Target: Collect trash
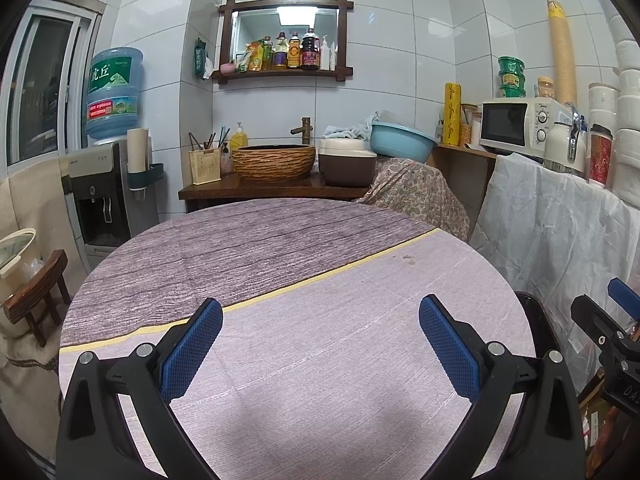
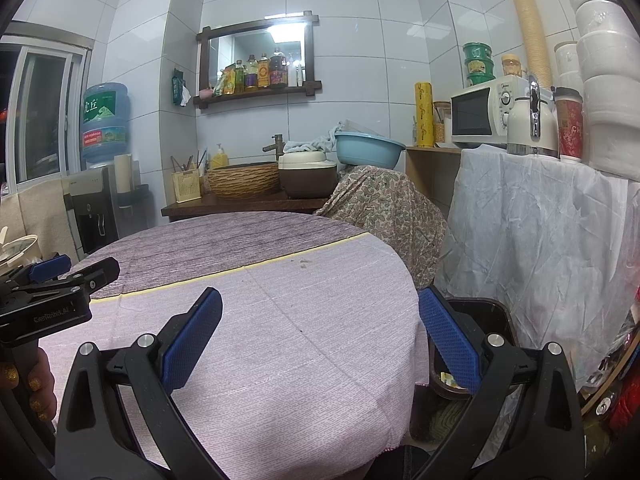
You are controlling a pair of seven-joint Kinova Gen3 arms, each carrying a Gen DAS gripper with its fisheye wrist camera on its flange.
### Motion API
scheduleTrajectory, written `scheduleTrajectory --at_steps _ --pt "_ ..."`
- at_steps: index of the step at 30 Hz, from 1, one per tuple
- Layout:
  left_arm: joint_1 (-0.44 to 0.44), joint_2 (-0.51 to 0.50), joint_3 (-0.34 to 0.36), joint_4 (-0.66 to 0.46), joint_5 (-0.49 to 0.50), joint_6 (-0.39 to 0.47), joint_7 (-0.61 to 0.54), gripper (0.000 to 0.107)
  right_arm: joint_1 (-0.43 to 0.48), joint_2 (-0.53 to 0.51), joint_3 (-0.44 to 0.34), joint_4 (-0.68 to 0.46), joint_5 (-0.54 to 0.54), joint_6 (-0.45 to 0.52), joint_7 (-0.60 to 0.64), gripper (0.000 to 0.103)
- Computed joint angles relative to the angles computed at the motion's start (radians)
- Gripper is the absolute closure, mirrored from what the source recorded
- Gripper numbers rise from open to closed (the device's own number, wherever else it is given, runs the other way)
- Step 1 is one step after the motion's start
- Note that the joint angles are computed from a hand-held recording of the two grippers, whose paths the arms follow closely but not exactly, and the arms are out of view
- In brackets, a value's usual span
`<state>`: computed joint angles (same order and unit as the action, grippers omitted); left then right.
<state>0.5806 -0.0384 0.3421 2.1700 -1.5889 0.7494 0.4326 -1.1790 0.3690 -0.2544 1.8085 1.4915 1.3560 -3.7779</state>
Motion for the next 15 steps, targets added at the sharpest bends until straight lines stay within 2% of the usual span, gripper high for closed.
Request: scheduleTrajectory --at_steps 15 --pt "0.005 0.001 0.001 -0.006 0.019 0.025 -0.017 0.01 0.001 -0.002 -0.001 0.004 0.0 -0.001 -0.002 0.006"
